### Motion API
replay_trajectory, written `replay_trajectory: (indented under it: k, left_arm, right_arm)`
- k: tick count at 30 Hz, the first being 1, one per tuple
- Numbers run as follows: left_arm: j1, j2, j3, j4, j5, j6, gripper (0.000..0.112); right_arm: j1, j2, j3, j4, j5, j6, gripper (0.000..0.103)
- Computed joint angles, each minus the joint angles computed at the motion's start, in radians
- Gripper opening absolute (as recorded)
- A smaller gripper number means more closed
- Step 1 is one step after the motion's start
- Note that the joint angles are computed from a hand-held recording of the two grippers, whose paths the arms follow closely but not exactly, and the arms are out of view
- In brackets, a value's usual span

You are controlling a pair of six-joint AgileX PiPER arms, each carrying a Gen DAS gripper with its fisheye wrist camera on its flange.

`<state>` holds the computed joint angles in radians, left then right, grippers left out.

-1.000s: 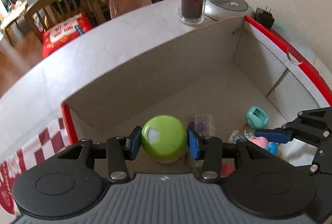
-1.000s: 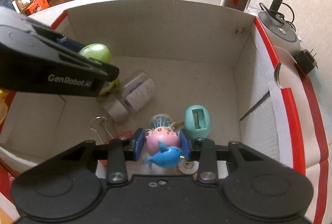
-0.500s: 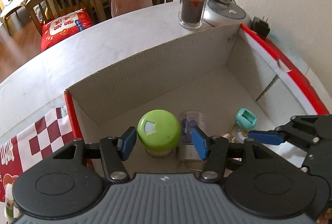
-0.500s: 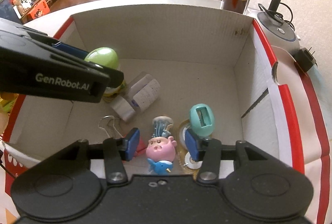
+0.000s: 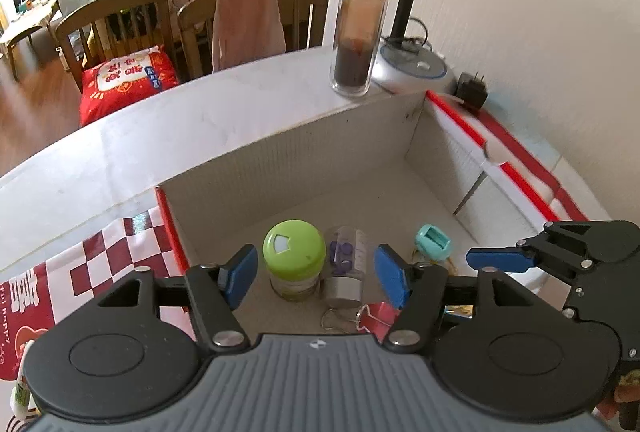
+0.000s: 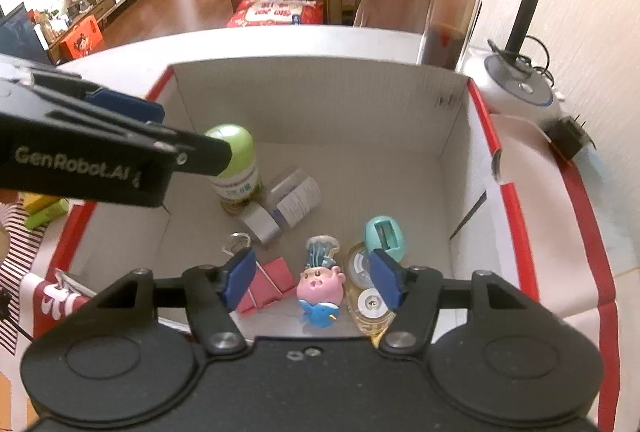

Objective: Organize rigid objects
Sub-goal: 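Lower both items into the box and open both grippers, then withdraw both tools from the box back toward the cloth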

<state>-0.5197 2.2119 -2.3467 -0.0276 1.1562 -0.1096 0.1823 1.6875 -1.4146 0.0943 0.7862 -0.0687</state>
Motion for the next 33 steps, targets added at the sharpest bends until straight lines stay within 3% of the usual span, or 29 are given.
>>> replay_trajectory:
  k: [9, 15, 21, 26, 33]
  left_arm:
    - [0.032, -0.225, 0.312, -0.034, -0.149, 0.018, 0.065]
    - [0.078, -0.388, 0.533, -0.072, -0.25, 0.055, 0.073]
    - [0.131, -0.541, 0.743, -0.051, -0.346, 0.082, 0.076]
    - [0.194, -0.685, 0.943, 0.03, -0.479, 0.062, 0.084]
    - [0.445, -0.764, 1.039, -0.241, -0.442, 0.361, 0.084]
  right_arm:
    - [0.008, -0.098, 0.023, 0.029, -0.003, 0.004, 0.078]
    - [0.031, -0.137, 0.031, 0.067, 0.008, 0.023, 0.087]
    - [0.082, -0.183, 0.07, 0.126, -0.053, 0.026, 0.102]
    - [0.165, -0.192, 0.073, 0.132, -0.09, 0.08, 0.103]
    - [0.35, -0.143, 0.015, -0.045, -0.115, 0.303, 0.103]
